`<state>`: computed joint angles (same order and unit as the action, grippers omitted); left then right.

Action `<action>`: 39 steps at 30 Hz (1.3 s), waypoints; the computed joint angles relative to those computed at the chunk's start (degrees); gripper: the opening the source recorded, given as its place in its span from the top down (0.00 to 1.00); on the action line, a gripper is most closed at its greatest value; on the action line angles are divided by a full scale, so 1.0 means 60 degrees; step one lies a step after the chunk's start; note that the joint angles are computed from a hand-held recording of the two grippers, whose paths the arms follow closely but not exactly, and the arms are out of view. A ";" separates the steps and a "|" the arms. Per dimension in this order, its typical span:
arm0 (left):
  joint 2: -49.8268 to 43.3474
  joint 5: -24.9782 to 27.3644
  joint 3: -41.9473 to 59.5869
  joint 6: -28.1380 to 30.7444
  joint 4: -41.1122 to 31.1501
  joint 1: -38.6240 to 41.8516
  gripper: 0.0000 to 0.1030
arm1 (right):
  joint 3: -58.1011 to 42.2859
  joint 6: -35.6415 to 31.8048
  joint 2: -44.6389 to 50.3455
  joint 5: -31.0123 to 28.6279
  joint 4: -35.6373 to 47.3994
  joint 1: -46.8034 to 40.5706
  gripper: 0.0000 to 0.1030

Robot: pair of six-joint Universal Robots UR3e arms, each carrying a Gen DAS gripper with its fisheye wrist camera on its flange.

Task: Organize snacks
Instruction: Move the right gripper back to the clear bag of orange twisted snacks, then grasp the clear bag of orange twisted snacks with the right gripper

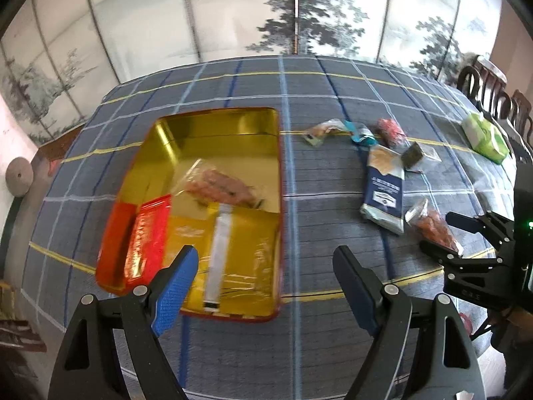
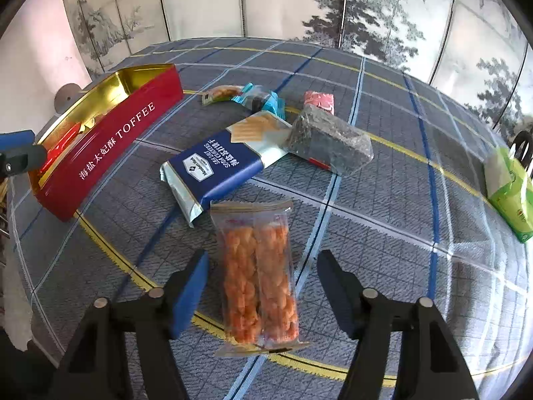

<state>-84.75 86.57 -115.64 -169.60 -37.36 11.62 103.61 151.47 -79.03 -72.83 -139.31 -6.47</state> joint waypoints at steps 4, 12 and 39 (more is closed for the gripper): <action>-0.0525 0.0227 0.0392 -0.0164 0.0088 -0.0557 0.22 | 0.0156 0.0005 0.0003 0.0209 -0.0208 -0.0140 0.46; -0.1511 0.0372 0.1060 -0.0453 0.0215 -0.1269 0.22 | 0.0302 -0.0178 -0.0016 0.0428 -0.0446 -0.0359 0.60; -0.5255 0.0171 0.4266 -0.0717 0.0700 -0.2843 0.22 | -0.0127 0.0814 0.1273 -0.0048 -0.2484 -0.1729 0.60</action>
